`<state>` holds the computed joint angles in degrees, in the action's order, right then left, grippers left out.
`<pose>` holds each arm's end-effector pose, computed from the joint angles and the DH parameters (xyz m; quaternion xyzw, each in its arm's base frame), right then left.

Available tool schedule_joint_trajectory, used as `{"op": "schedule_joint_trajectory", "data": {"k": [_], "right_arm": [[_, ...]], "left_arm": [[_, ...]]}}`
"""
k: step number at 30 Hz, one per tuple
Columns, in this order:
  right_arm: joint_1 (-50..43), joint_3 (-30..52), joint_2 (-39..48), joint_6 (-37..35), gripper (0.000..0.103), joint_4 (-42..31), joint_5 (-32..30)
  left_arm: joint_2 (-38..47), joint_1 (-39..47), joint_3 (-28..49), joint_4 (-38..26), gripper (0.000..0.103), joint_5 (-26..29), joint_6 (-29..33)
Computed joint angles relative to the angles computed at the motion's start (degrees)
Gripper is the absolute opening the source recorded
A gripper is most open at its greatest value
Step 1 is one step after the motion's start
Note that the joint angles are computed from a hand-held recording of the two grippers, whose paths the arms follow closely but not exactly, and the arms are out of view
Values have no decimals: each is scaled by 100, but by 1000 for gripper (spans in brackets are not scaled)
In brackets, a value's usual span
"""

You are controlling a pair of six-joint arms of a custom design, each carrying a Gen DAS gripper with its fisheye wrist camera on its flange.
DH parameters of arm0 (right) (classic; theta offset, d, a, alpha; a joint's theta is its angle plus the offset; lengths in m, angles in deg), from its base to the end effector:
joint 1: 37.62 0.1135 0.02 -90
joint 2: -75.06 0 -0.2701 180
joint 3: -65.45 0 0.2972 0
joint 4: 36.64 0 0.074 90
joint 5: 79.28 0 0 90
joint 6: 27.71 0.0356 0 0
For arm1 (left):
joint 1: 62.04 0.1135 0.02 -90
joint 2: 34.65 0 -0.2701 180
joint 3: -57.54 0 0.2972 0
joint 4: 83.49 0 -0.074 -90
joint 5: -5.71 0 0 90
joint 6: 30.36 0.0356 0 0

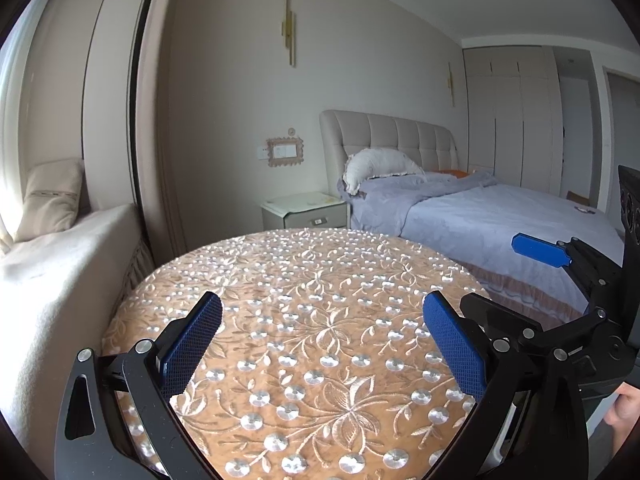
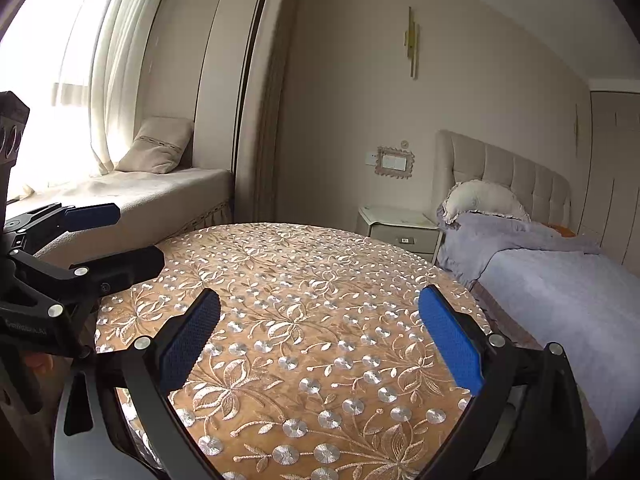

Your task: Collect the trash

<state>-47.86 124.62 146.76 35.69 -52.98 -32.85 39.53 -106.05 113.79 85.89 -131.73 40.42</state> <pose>0.3121 -0.0314 0.2573 -0.3006 0.7646 0.1540 0.5490 0.2450 -0.2002 0.2350 -0.0318 0.8128 0.0493 0.5796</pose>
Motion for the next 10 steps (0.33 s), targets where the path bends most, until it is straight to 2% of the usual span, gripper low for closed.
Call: {"op": "schedule_joint_trajectory", "data": {"k": [10], "right_arm": [[-16,34,89,8,99,-4,24]], "left_arm": [[84,-51,156,-154,98,-62,146]]}}
